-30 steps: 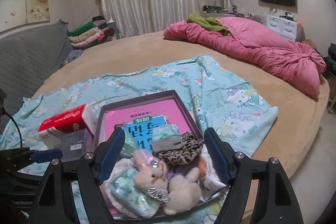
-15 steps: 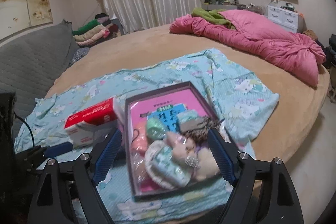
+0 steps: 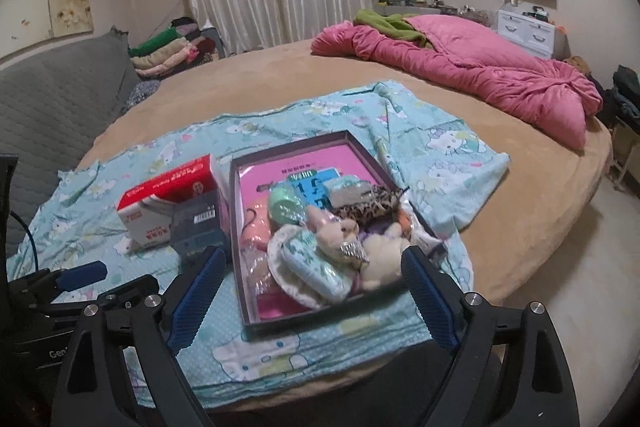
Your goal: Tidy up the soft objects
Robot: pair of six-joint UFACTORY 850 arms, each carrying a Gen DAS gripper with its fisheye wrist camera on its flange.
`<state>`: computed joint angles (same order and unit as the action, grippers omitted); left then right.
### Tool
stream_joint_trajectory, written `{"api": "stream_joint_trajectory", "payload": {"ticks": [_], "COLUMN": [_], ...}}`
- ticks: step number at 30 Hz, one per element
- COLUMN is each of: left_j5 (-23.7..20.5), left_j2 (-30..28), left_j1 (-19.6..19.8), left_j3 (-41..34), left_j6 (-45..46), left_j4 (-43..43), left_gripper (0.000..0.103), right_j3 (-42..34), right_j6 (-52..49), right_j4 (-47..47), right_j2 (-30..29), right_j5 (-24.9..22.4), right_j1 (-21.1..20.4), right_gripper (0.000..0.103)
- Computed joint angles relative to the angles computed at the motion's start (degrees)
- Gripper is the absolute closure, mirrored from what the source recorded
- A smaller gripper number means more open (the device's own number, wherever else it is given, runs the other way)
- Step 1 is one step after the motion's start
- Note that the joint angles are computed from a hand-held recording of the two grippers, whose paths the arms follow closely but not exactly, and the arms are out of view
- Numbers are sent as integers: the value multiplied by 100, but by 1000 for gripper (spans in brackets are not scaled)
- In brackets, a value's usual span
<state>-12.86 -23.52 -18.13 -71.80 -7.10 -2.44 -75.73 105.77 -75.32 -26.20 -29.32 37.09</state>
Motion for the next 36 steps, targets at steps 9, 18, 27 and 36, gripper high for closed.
{"api": "stream_joint_trajectory", "payload": {"ticks": [9, 18, 27, 36], "left_j5": [-28, -45, -75, -95], "left_j2": [9, -22, -57, -77], "left_j1": [-71, -98, -112, -116], "left_j3": [68, 59, 43, 29], "left_j6": [-248, -605, -596, -629], "left_j4": [198, 546, 529, 556], "left_gripper": [22, 22, 22, 22], "right_j3": [181, 145, 109, 91], "right_j6": [62, -248, -329, -371], "right_j4": [91, 537, 614, 641], "right_j2": [39, -52, -87, -91], "right_j5": [-15, 208, 198, 175], "right_j1": [15, -63, -58, -45], "right_gripper": [13, 13, 13, 13]}}
